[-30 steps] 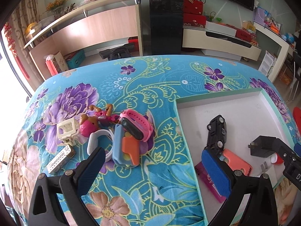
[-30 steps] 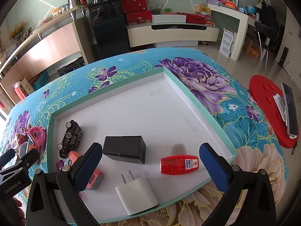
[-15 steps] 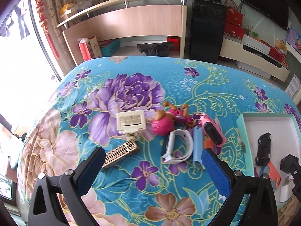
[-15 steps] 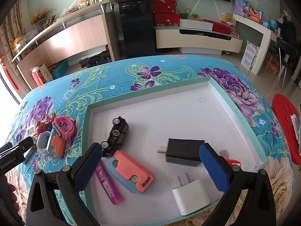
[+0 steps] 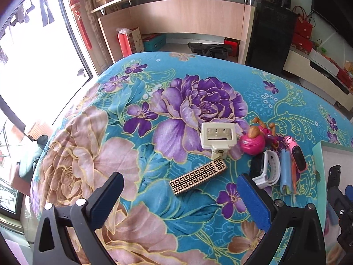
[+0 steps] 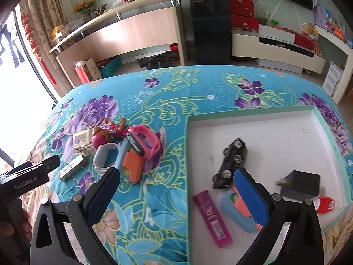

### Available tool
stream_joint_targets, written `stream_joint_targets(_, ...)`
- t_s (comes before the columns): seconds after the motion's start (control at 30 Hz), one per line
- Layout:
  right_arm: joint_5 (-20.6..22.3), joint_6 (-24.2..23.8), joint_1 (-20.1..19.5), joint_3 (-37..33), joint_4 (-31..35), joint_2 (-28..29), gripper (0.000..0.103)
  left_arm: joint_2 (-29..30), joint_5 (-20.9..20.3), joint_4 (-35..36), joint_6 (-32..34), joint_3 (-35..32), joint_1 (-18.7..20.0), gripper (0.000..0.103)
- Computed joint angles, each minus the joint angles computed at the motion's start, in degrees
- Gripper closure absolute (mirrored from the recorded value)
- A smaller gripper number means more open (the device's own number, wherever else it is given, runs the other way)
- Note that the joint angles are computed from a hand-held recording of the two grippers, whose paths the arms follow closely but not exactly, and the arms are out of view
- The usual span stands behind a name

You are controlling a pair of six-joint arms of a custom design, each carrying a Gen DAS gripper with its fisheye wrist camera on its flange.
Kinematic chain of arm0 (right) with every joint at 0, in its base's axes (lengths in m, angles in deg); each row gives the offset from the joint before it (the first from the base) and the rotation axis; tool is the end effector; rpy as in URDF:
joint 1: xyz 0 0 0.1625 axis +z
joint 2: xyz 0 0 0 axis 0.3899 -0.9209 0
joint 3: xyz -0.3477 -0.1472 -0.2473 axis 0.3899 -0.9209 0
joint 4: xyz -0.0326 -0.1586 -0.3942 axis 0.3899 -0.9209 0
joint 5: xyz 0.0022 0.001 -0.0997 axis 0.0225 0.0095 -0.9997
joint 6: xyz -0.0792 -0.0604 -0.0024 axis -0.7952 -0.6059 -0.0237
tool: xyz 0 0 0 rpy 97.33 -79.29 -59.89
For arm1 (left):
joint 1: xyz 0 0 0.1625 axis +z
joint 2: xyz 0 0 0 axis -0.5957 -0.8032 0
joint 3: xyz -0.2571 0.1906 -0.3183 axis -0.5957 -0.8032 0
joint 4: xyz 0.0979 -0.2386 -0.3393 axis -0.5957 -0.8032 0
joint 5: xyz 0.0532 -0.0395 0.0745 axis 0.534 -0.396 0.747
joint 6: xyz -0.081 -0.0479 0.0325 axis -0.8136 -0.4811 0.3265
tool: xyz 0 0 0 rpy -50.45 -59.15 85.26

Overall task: Organize rigid objects
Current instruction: 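Move the left tool to the black-gold patterned bar while the right approaches the pink watch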

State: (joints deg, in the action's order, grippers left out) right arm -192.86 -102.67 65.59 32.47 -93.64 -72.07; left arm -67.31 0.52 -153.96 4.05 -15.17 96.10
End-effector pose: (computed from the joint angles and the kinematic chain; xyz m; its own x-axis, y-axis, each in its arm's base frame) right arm 0.0670 -0.8090 0.2010 -0.8149 0.0015 0.5797 -0.3361 0.8135 -0.4745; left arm -0.2307 -0.8273 0.0381 -0.6392 -0.2123 -0.7391 0.2699 0.8381 -0.4741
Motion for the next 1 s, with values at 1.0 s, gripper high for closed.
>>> stream_joint_targets(1.0,-1.39,-0.34,0.82,-9.46,10.64,8.35,0.001,8.99,-8.83,10.57,-6.40,-16.49,5.02,0.000)
